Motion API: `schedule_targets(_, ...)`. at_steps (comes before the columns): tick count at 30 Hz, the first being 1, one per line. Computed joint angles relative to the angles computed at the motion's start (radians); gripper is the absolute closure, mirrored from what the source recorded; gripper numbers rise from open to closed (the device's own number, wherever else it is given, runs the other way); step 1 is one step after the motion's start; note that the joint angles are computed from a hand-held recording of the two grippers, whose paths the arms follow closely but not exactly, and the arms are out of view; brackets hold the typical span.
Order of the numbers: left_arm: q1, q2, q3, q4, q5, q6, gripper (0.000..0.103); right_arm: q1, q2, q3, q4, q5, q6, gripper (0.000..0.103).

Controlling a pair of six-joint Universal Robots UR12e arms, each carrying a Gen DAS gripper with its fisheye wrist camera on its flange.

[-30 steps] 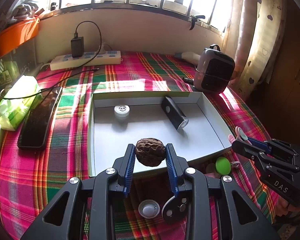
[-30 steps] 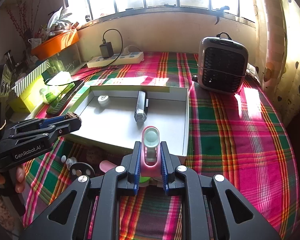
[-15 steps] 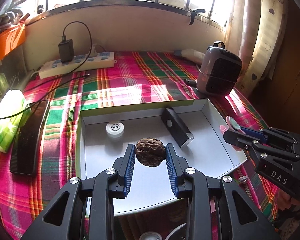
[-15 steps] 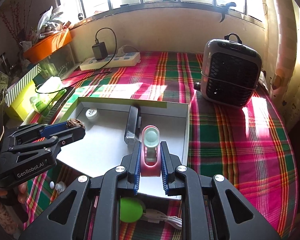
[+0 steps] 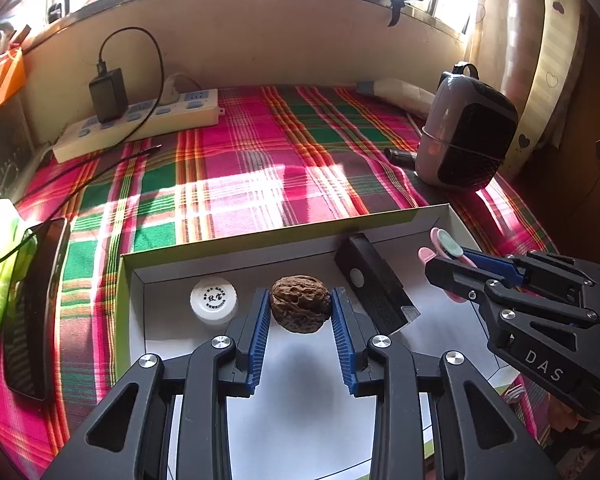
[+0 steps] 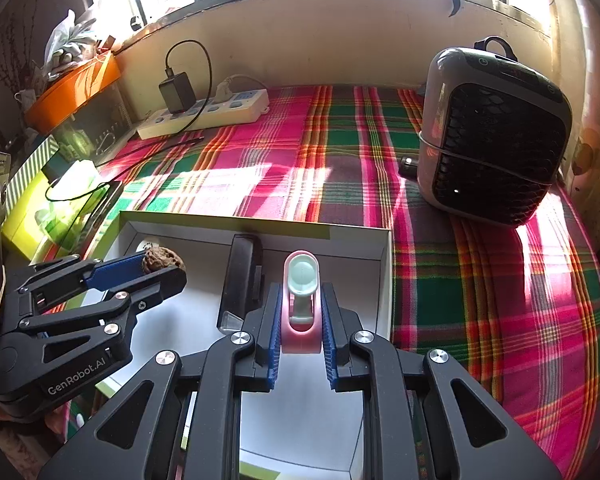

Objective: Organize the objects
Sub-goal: 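Carry walnut with left gripper while right carries pink device into the box, then open right gripper releasing pink device while left releases walnut in box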

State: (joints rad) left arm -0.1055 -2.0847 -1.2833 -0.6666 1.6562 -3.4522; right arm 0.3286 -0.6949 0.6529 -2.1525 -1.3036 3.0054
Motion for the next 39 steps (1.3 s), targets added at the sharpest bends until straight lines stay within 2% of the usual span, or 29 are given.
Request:
schedule_targets(15, -0.001, -0.034, 0.042, -0.035, 0.001, 0.013, 0.074, 0.003, 0.049, -0.081, 0.057, -0.010, 0.000, 0.084)
schedule_targets(39, -0.004, -0.043, 0.054, -0.054, 0.011, 0.013, 0.074, 0.006, 0.051, -0.077, 0.050, -0.027, 0.006, 0.084)
